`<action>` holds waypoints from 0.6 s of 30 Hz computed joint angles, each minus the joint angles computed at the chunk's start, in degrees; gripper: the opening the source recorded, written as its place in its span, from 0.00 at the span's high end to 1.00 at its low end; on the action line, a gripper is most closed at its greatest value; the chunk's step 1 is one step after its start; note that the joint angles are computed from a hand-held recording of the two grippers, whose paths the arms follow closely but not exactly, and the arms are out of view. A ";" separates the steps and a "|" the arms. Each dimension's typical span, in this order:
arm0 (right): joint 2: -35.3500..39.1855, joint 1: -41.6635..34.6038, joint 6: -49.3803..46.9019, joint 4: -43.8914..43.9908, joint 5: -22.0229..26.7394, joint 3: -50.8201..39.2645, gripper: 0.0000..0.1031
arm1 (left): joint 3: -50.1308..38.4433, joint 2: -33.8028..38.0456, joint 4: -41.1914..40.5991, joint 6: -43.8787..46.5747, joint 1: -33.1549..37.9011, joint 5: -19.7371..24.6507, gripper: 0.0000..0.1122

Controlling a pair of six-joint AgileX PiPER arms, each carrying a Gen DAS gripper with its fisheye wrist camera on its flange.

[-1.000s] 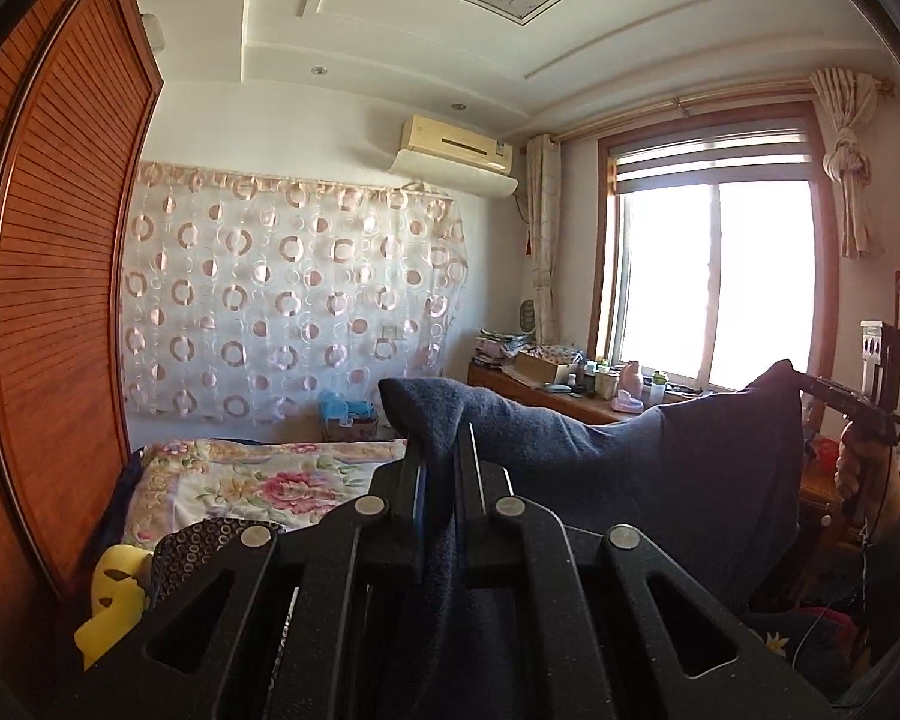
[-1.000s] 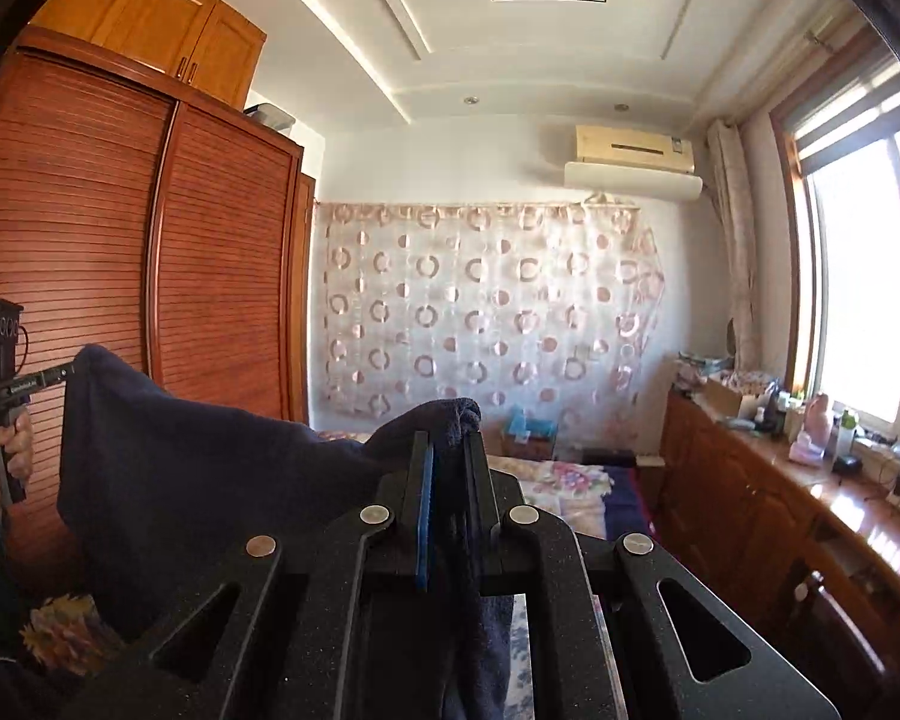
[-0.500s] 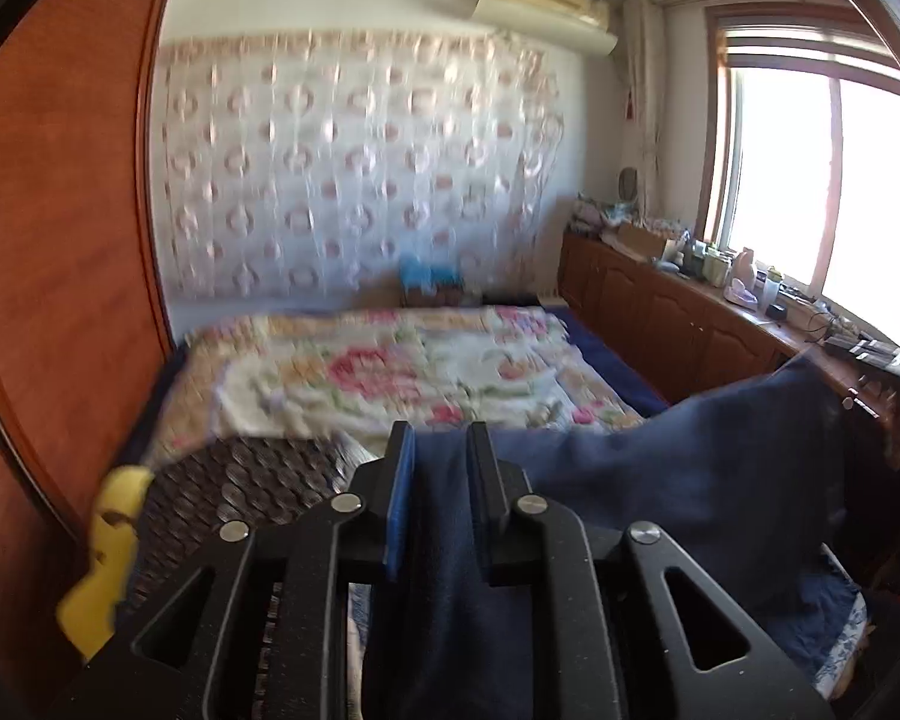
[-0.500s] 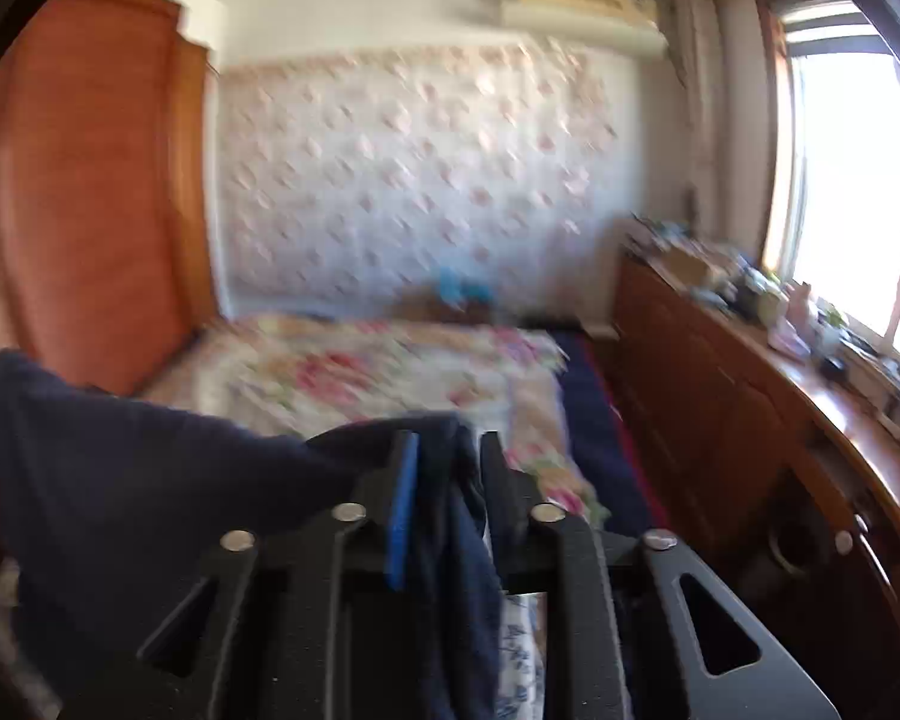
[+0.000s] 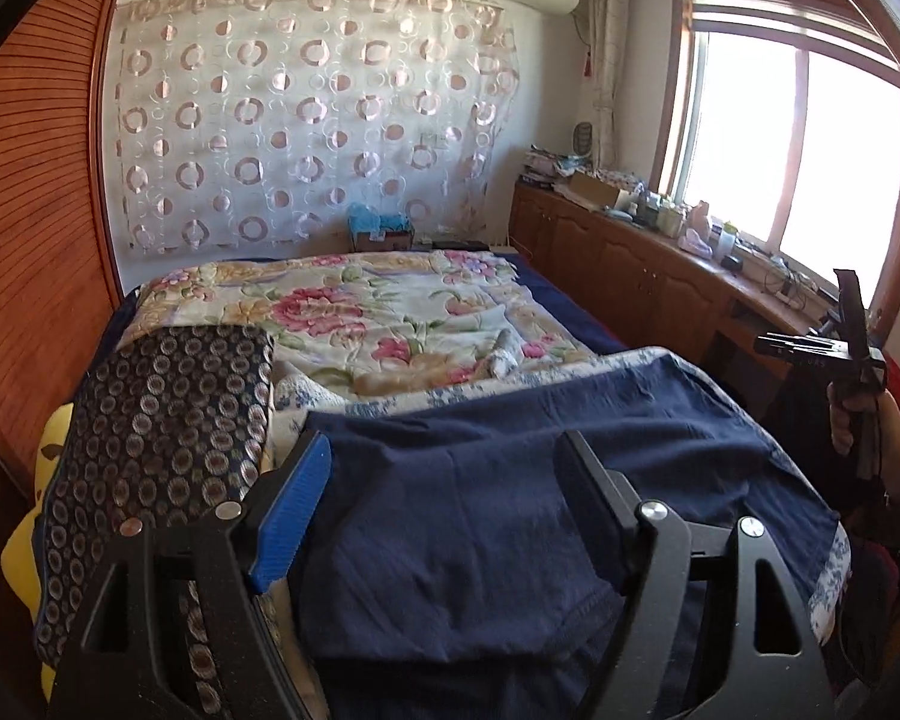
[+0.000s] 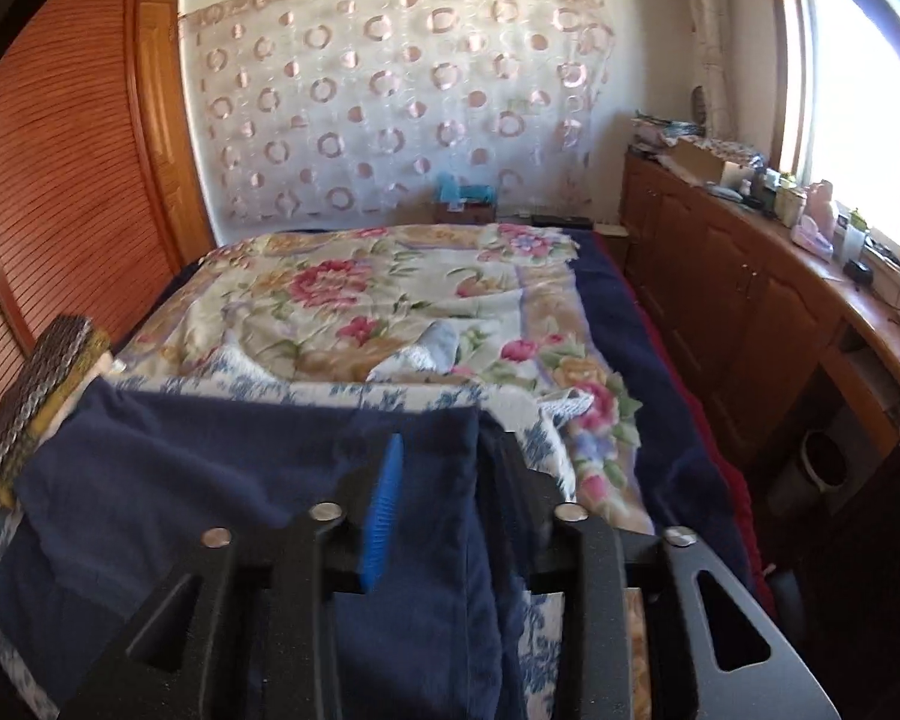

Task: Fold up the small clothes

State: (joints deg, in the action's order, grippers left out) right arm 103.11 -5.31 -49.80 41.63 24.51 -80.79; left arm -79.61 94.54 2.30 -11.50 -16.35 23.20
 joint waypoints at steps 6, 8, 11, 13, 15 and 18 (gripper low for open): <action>2.08 -6.03 -2.90 0.57 10.58 -2.33 0.52 | 8.74 -2.27 -6.78 4.35 -0.43 -1.64 0.31; 2.01 -6.68 -1.55 -0.89 12.67 -2.41 0.52 | 11.77 -2.99 -3.49 0.71 -1.35 -2.62 0.31; 0.91 -8.74 -3.56 1.54 15.68 -0.39 0.52 | 13.51 -3.16 1.28 -4.60 -2.72 -1.82 0.31; 1.06 -10.07 -4.89 3.30 18.18 -0.27 0.52 | 13.94 -2.45 4.69 -8.28 -3.49 -0.24 0.31; 1.86 -11.03 -6.08 4.51 20.66 -1.22 0.52 | 13.84 -1.49 6.51 -9.82 -4.02 0.94 0.31; 3.51 -11.22 -5.84 3.59 22.44 -3.09 0.52 | 13.04 0.31 8.15 -11.33 -5.01 3.46 0.31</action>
